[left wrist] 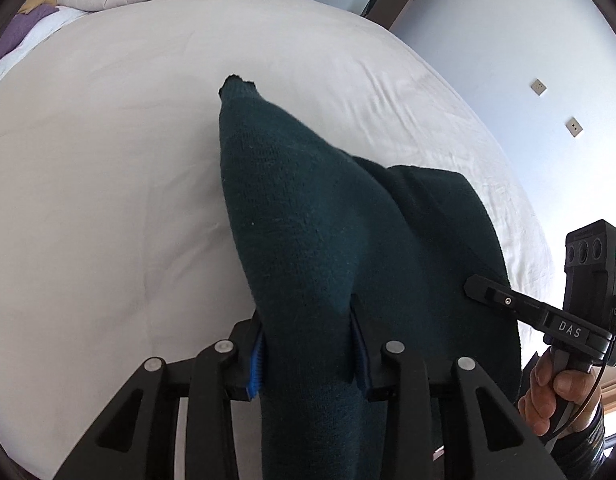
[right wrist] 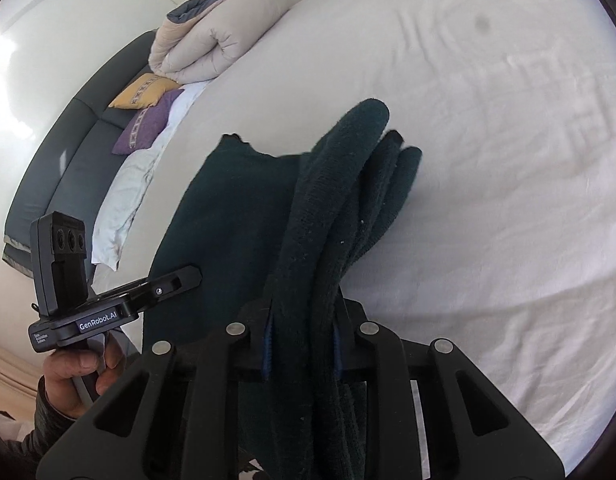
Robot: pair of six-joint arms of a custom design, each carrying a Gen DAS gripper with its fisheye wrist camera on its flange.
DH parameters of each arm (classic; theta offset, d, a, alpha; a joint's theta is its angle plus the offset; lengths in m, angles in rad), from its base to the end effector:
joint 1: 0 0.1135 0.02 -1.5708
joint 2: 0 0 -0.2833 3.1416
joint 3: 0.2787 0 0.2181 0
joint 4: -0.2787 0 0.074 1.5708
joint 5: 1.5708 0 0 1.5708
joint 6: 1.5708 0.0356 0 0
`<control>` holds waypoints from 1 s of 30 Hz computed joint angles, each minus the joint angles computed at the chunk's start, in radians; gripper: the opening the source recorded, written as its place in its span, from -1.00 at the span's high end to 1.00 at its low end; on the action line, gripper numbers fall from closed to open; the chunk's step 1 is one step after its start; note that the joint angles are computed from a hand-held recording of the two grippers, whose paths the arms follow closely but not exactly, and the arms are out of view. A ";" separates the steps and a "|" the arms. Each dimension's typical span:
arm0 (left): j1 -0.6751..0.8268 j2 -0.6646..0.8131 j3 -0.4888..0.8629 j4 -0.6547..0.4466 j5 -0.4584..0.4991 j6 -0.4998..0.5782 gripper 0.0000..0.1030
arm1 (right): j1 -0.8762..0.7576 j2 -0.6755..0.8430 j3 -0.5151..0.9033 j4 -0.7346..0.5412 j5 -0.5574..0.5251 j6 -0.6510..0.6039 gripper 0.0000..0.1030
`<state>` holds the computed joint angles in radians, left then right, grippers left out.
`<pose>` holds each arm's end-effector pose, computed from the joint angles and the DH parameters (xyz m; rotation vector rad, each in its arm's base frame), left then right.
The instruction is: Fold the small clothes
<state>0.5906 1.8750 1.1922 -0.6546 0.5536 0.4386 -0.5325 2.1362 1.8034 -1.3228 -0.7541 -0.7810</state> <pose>0.2841 0.1679 0.1966 -0.1122 2.6260 -0.4981 0.3407 -0.1725 0.2413 -0.2795 2.5913 0.8848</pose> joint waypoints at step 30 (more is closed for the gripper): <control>0.170 -0.694 -0.496 0.547 0.125 -0.123 -1.00 | -0.220 -0.248 -0.096 0.228 -0.150 -0.013 -0.05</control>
<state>0.7606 1.1810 0.6960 -0.1076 0.6789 0.3157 -0.7529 1.8883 1.7079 -1.0947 -0.9040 -0.7943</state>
